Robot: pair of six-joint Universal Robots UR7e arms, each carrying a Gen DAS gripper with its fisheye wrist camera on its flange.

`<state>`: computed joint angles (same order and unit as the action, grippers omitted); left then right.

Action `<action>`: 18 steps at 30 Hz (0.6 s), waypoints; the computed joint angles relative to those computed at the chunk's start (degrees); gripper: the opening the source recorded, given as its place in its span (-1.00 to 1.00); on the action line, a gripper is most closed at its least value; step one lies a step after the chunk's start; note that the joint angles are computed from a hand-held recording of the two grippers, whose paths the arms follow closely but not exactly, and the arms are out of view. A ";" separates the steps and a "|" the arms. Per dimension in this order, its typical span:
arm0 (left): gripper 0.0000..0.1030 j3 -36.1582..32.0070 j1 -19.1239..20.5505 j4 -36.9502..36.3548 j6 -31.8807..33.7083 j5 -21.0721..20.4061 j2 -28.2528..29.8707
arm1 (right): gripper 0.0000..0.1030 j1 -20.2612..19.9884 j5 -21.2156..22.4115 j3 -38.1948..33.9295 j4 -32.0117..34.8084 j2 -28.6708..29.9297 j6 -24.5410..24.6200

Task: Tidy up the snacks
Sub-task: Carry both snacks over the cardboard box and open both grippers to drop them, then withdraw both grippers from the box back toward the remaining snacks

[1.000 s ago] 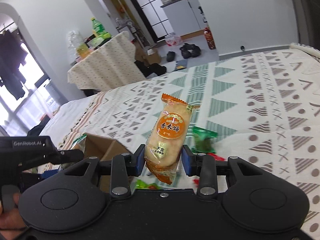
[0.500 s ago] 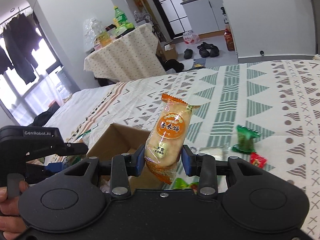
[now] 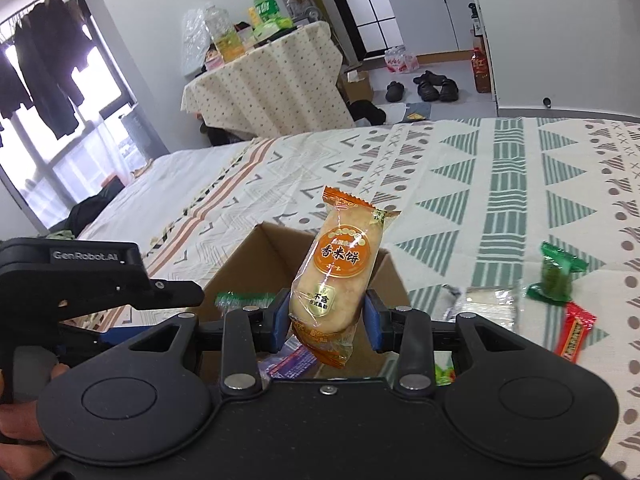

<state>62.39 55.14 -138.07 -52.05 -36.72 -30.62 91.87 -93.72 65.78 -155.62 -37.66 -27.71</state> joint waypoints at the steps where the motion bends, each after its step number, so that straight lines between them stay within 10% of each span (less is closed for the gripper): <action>1: 0.11 0.15 0.07 0.10 0.15 -0.04 -0.24 | -0.27 0.14 -0.28 -0.18 0.22 0.28 -0.08; 8: 0.30 0.48 0.04 1.32 1.64 0.18 -1.14 | 0.27 0.90 0.74 0.51 -2.09 0.72 -2.13; 18: 0.61 1.47 -1.07 2.94 1.30 1.47 -1.26 | 0.28 0.62 -2.63 2.81 -2.72 -1.93 -1.02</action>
<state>63.87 54.06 -135.13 -50.75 -35.25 -31.88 92.48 -96.35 68.59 -158.34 -39.59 -28.73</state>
